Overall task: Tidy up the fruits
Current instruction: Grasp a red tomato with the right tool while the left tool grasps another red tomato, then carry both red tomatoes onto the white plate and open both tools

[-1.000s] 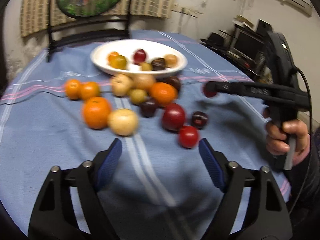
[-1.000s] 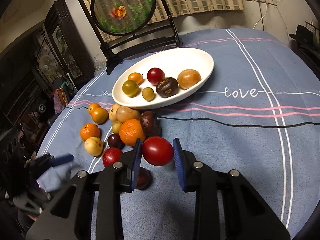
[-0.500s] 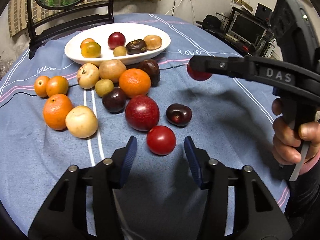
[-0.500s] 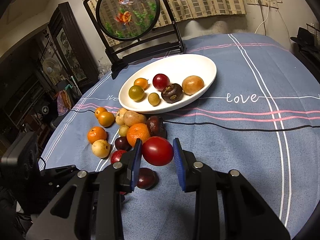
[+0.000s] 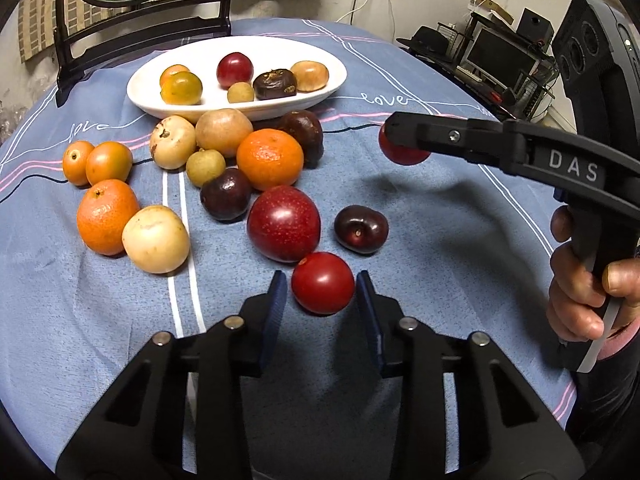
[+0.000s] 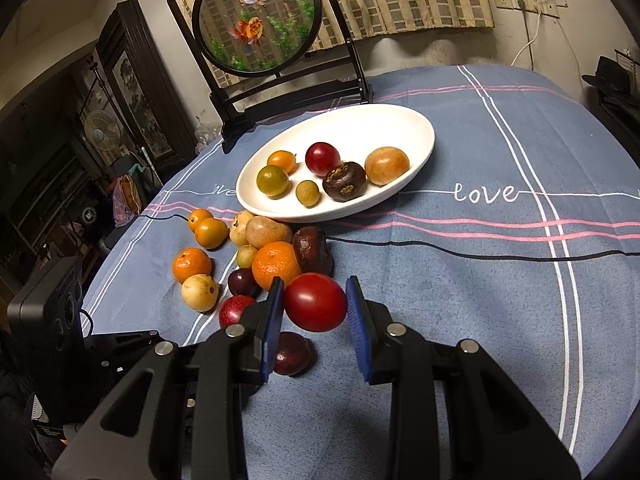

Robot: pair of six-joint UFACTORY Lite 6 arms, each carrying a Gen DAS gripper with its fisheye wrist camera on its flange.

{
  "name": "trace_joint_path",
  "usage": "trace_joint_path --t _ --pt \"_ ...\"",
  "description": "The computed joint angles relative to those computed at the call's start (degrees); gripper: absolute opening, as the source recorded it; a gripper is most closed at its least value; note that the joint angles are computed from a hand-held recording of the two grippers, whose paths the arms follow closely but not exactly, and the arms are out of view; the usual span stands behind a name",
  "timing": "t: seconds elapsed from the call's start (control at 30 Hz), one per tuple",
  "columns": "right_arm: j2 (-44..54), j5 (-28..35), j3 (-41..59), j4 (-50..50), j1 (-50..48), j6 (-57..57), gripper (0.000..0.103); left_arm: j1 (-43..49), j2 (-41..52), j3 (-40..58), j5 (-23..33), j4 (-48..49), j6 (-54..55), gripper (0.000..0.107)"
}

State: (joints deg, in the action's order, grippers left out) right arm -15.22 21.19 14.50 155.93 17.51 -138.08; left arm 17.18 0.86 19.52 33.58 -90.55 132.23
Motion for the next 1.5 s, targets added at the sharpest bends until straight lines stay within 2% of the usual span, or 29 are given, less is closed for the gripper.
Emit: trace_joint_path --t 0.37,0.6,0.7,0.83,0.93,1.0,1.07,1.2,1.33,1.43,1.5 --pt "0.8 -0.5 0.2 1.7 0.2 -1.6 0.032 2.5 -1.0 -0.6 1.7 2.7 -1.3 0.031" --pt "1.0 -1.6 0.3 10.1 2.6 -9.3 0.032 10.1 -4.7 -0.2 7.0 11.4 -4.6 0.031" --pt "0.7 -1.7 0.6 17.6 3.8 -16.2 0.032 13.0 -4.8 4.1 10.3 17.3 -8.9 0.031" --pt "3.6 -2.9 5.6 15.0 2.8 -14.9 0.032 10.2 -1.9 15.5 11.9 20.9 -17.2 0.031" --pt "8.8 -4.3 14.1 18.9 2.3 -20.7 0.032 4.9 4.0 26.7 10.2 18.2 -22.2 0.031" --pt "14.9 -4.8 21.5 22.6 1.6 -25.4 0.032 1.2 10.5 35.4 8.4 17.6 -26.9 0.031" --pt "20.7 -5.0 27.6 20.0 0.3 -23.4 0.032 -2.8 19.2 46.2 5.8 19.1 -33.6 0.031" --pt "32.6 -6.4 39.6 22.4 -1.1 -27.1 0.032 -7.9 33.6 63.3 0.5 25.0 -45.2 0.031" --pt "40.3 -8.0 47.1 14.3 -2.5 -20.2 0.032 -10.0 41.5 72.5 -0.9 30.0 -52.0 0.031" --pt "42.7 -8.8 49.9 9.9 -3.0 -17.0 0.033 -11.4 44.4 75.3 -2.1 32.8 -55.0 0.032" --pt "43.4 -9.3 50.7 7.9 -2.8 -15.6 0.034 -11.9 44.8 75.6 -3.2 33.5 -56.1 0.047"
